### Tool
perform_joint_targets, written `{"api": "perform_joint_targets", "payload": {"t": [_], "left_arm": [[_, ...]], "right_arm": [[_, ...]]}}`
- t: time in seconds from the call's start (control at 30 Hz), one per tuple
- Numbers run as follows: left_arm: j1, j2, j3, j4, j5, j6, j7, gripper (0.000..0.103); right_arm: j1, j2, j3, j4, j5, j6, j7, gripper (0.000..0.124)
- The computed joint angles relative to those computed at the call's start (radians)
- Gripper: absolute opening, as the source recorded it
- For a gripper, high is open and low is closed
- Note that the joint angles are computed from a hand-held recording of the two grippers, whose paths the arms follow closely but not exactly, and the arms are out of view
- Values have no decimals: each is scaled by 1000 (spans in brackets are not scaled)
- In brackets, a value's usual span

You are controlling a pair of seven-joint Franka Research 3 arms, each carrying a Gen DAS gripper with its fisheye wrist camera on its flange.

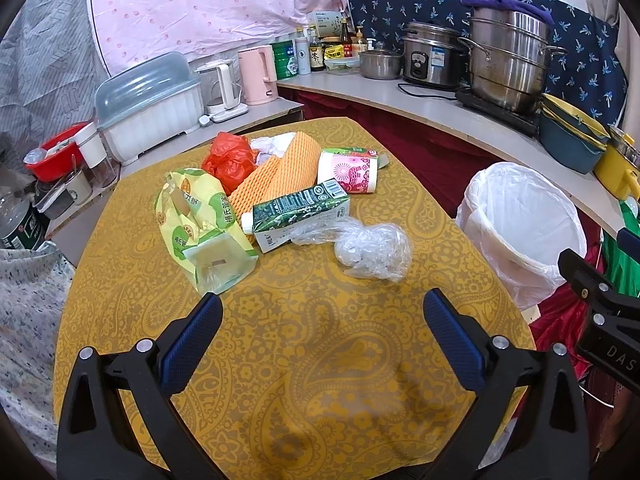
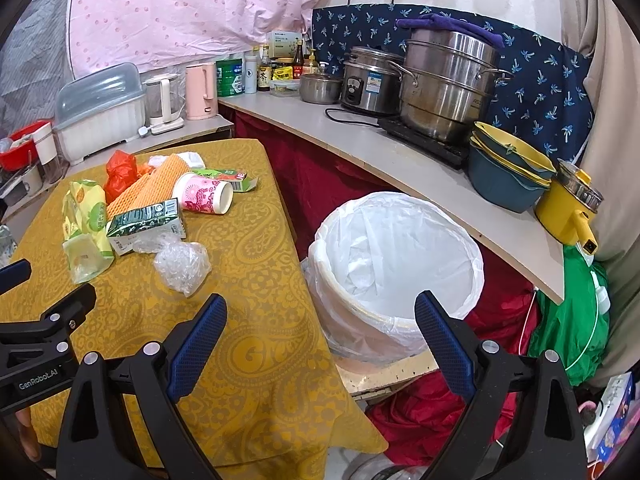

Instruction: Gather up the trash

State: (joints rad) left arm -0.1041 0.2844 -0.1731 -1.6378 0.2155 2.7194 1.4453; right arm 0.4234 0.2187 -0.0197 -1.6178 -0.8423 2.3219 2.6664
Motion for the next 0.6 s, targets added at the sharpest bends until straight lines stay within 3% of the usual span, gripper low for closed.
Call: {"api": "perform_joint_targets", "payload": {"t": [0.6], "left_arm": [[5, -7, -2, -8, -8, 14, 4, 96]], "right_arm": [[10, 9, -2, 17, -9, -7, 1, 91]]}}
